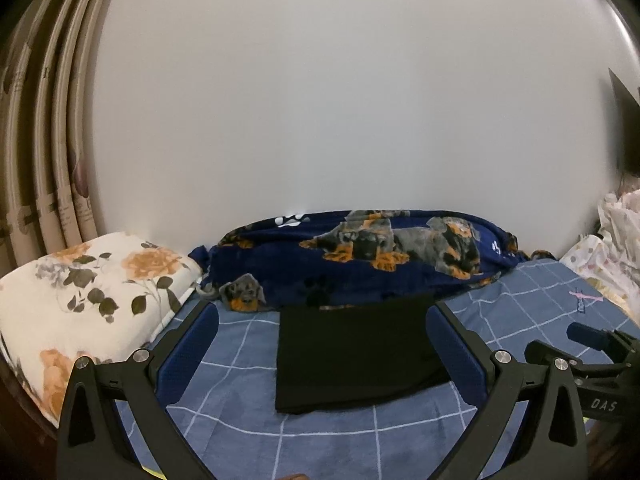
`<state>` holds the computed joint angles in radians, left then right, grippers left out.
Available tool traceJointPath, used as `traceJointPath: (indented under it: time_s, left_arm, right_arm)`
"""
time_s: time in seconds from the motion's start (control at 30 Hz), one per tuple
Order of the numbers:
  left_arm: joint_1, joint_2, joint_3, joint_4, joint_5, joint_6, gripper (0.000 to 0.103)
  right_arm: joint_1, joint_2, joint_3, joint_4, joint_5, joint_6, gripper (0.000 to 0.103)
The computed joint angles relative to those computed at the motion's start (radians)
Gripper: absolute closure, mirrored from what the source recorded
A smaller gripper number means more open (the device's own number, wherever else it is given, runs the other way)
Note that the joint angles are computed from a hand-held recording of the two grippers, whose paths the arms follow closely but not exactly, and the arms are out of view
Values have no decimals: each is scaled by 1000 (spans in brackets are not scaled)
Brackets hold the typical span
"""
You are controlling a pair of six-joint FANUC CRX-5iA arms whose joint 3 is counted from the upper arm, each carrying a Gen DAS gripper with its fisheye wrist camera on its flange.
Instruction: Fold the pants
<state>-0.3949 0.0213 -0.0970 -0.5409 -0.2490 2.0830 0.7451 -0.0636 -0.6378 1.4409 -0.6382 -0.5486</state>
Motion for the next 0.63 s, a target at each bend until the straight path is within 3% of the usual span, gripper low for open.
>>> traceJointPath:
  time_s: [0.23,0.4,0.63]
  left_arm:
    - [15,10,-13,70,8,-67,0]
    - [59,16,-81,296,93,-271,0]
    - [21,38,-9,86,14,-71,0]
  right_arm:
    - [6,3,5,-14,-1,7,8]
    - [2,8,6,-21,9,14,8]
    - [-1,9,4,-15,17,19,8]
